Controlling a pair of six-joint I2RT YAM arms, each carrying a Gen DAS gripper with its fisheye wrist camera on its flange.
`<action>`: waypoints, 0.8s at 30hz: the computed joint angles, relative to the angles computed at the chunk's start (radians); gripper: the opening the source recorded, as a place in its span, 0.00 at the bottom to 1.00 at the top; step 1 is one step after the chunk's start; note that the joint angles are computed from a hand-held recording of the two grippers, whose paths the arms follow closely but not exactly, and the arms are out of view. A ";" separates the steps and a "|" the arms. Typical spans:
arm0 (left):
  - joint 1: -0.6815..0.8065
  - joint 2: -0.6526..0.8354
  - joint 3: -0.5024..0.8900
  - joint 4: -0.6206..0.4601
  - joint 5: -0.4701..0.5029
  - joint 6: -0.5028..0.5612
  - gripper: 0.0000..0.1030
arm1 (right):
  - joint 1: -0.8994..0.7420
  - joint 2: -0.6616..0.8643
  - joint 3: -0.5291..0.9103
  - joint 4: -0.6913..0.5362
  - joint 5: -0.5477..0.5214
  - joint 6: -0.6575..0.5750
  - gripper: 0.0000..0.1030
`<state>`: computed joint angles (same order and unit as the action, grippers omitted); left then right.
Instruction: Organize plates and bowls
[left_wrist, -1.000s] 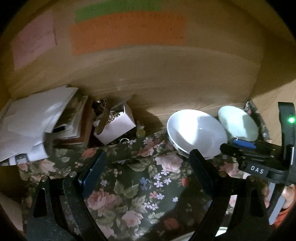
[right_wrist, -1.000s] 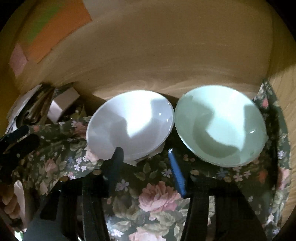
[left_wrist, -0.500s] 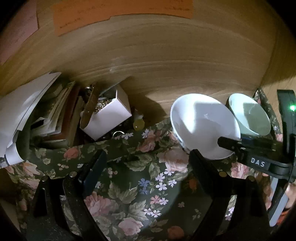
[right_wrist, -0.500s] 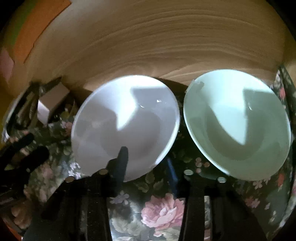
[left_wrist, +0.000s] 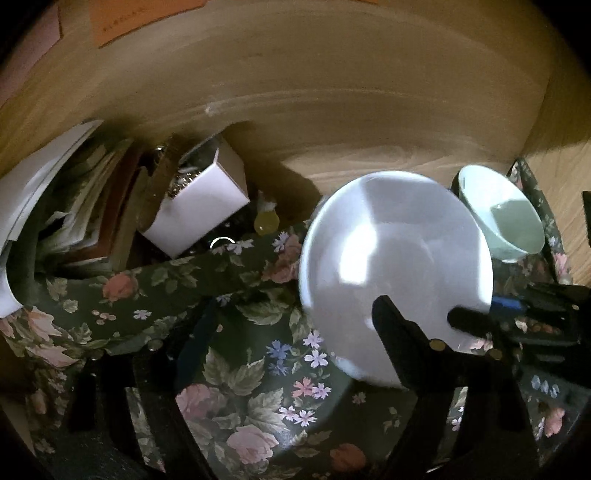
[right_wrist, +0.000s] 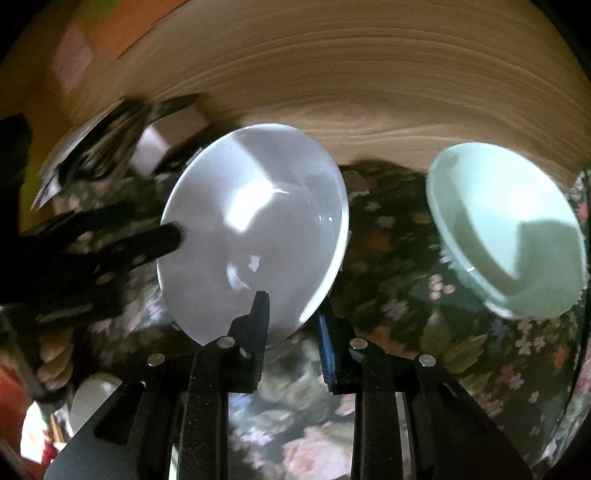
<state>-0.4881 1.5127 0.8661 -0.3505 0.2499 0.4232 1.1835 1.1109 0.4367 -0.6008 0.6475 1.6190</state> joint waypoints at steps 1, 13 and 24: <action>-0.004 0.005 0.000 -0.002 -0.011 -0.001 0.77 | 0.017 -0.001 0.001 0.006 -0.003 0.005 0.22; -0.008 0.066 0.000 -0.038 -0.046 0.045 0.53 | -0.031 -0.011 -0.029 0.025 0.059 0.090 0.49; -0.029 0.113 0.024 -0.084 -0.031 0.037 0.17 | -0.111 0.008 -0.103 0.242 -0.015 0.007 0.18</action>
